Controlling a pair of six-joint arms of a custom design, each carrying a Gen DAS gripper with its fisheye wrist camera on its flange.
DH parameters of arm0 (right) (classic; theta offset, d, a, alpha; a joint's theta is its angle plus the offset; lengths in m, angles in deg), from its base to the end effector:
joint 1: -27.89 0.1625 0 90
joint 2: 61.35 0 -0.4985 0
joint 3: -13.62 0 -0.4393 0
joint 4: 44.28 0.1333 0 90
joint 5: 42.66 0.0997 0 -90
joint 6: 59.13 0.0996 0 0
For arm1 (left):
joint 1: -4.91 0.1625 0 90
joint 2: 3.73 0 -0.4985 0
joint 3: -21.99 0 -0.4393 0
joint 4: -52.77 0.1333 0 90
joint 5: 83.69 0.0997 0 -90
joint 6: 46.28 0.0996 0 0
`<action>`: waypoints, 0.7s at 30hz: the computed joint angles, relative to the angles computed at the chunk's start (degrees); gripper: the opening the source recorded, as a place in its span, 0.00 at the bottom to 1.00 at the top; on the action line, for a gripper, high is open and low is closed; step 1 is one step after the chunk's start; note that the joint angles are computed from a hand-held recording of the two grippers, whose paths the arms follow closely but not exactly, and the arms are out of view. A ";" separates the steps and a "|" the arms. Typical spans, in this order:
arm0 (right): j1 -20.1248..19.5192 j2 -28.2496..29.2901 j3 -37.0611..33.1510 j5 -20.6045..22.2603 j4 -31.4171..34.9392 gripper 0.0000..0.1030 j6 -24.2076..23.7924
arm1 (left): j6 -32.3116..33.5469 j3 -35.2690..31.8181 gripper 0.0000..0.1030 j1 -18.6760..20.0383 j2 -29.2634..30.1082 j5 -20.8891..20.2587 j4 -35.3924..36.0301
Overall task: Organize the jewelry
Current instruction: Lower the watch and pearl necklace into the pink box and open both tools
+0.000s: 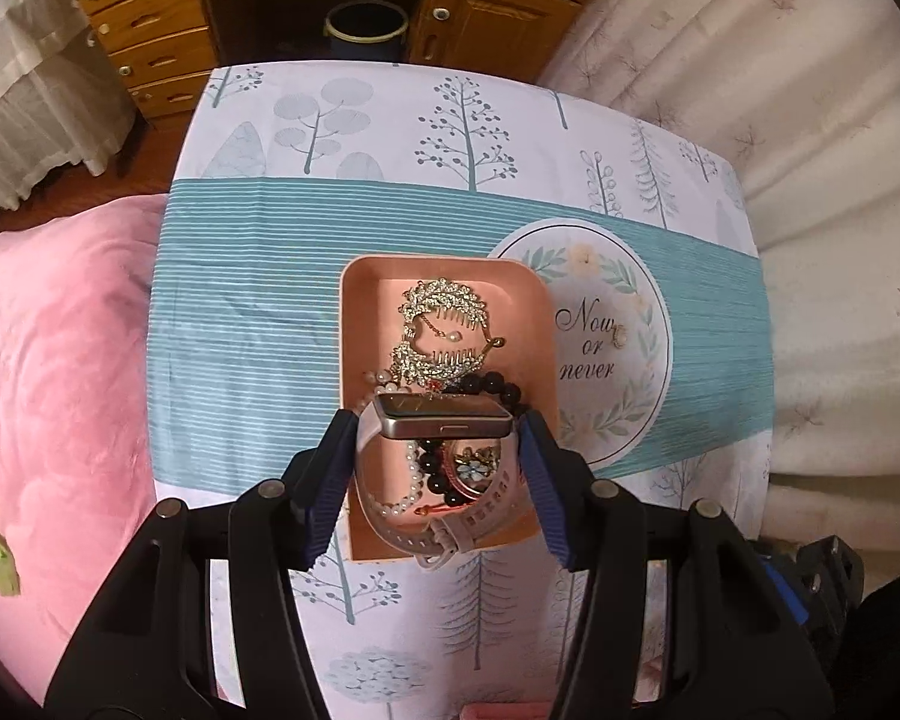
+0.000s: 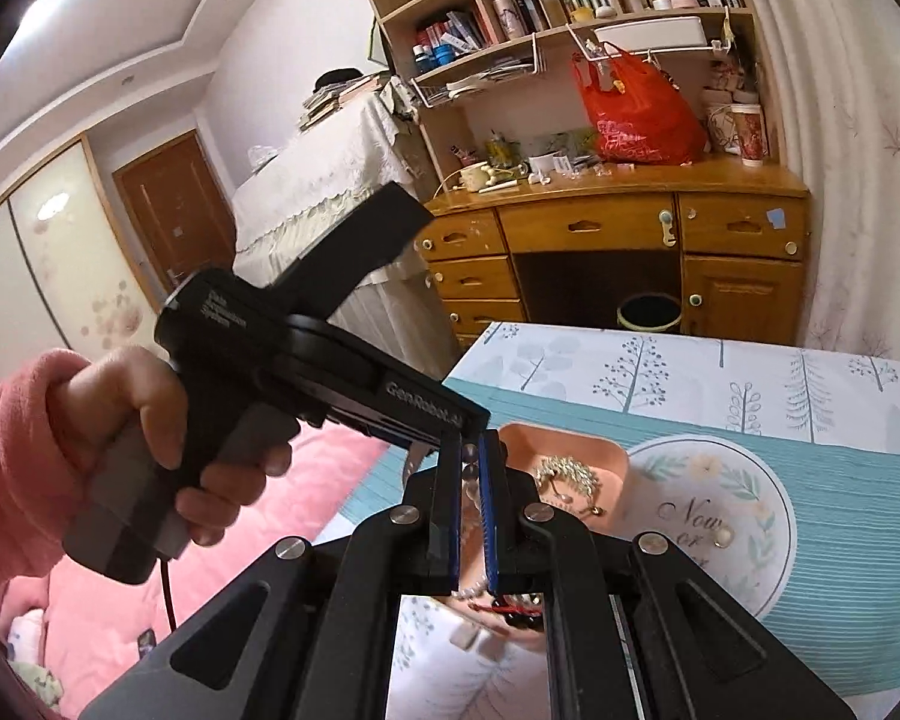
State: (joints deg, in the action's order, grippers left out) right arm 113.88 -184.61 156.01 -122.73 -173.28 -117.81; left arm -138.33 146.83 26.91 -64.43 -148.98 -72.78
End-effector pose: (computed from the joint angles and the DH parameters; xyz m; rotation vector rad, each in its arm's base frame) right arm 0.1313 -0.2786 0.3770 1.4421 -2.6887 0.5942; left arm -0.3793 -0.3419 0.0748 -0.3915 2.5202 -0.4370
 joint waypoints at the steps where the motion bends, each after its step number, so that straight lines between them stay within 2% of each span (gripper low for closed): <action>1: 1.30 -0.03 0.73 -0.65 -1.87 0.05 1.44 | 1.44 0.39 0.50 0.35 -0.27 -0.20 -0.87; 3: 3.81 0.16 2.14 -2.47 -6.01 0.05 4.15 | 5.04 1.44 0.50 1.08 -1.08 -0.60 -3.05; 8: 11.85 2.63 6.44 -10.22 -20.18 0.05 16.17 | 14.37 2.78 0.50 3.05 -1.94 -1.26 -7.60; 10: 13.91 3.84 7.87 -12.35 -24.75 0.05 19.14 | 17.75 3.32 0.51 3.66 -2.04 -1.05 -9.81; 14: 16.51 7.11 10.66 -16.32 -34.66 0.05 23.61 | 24.11 4.75 0.51 5.00 -1.67 -1.19 -15.83; 17: 16.08 7.61 12.15 -16.62 -37.85 0.07 25.52 | 27.83 6.02 0.53 5.61 -0.98 -1.38 -20.81; 18: 15.94 7.99 12.41 -16.79 -38.12 0.10 26.20 | 28.82 6.23 0.56 5.60 -0.79 -1.15 -21.27; 19: 16.57 9.23 12.95 -18.49 -40.46 0.22 27.11 | 29.69 6.40 0.56 5.44 -0.62 -0.34 -20.90; 20: 17.01 9.96 13.48 -20.11 -42.38 0.39 27.73 | 29.88 6.60 0.57 5.27 -0.60 0.20 -20.82; 21: 16.03 9.89 13.78 -19.82 -43.01 0.44 27.34 | 30.13 7.03 0.60 5.09 -0.68 0.92 -21.03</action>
